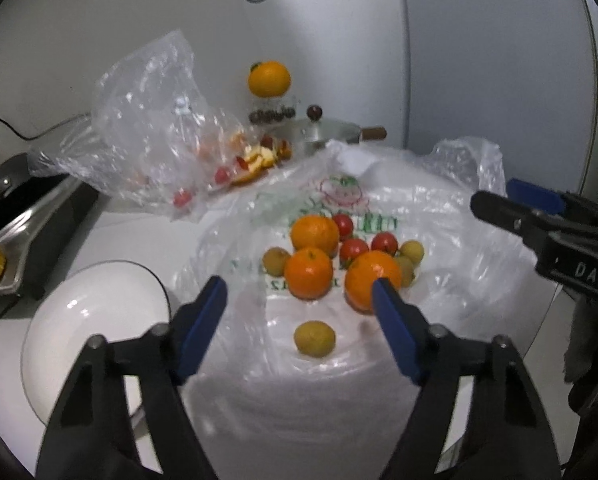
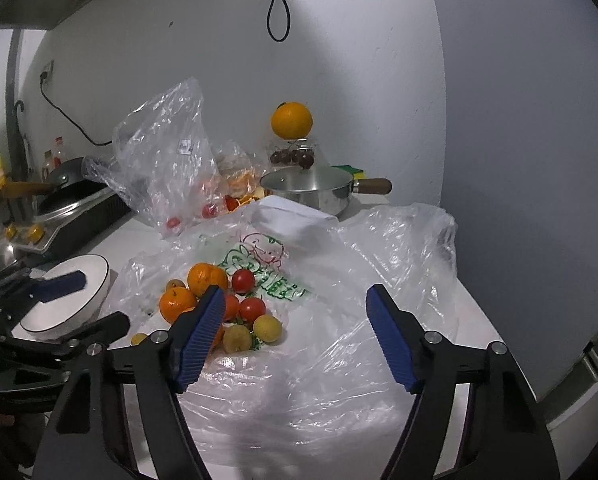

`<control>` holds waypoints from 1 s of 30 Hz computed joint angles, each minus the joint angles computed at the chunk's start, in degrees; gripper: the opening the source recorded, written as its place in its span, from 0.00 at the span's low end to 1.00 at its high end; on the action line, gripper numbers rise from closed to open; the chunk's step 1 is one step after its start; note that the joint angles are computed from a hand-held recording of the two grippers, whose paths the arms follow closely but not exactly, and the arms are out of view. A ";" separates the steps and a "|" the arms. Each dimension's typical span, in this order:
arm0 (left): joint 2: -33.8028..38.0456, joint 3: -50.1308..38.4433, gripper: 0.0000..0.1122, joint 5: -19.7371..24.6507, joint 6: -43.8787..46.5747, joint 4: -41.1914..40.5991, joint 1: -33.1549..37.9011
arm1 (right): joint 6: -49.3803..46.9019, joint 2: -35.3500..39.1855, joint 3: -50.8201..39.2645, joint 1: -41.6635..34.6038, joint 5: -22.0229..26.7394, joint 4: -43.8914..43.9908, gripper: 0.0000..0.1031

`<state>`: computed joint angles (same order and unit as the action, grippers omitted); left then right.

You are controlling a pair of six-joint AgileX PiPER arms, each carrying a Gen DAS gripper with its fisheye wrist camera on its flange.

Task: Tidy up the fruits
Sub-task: 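Grasp the small yellow fruit with the left tool, then lift the yellow fruit with the left tool while the right tool grasps a large mandarin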

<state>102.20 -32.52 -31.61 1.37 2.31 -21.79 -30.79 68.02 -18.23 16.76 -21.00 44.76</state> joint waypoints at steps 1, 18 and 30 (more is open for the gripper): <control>0.55 -0.52 0.62 0.60 -0.19 0.33 -0.01 | 0.99 0.51 -0.05 -0.17 -0.08 -1.13 0.70; 6.28 -6.51 0.27 9.09 -9.53 11.59 0.54 | 17.86 7.46 -0.94 -0.43 -1.29 -19.90 0.65; 4.01 -2.56 0.25 3.52 -17.52 21.54 4.97 | 21.13 13.47 -5.65 3.22 1.60 -24.90 0.55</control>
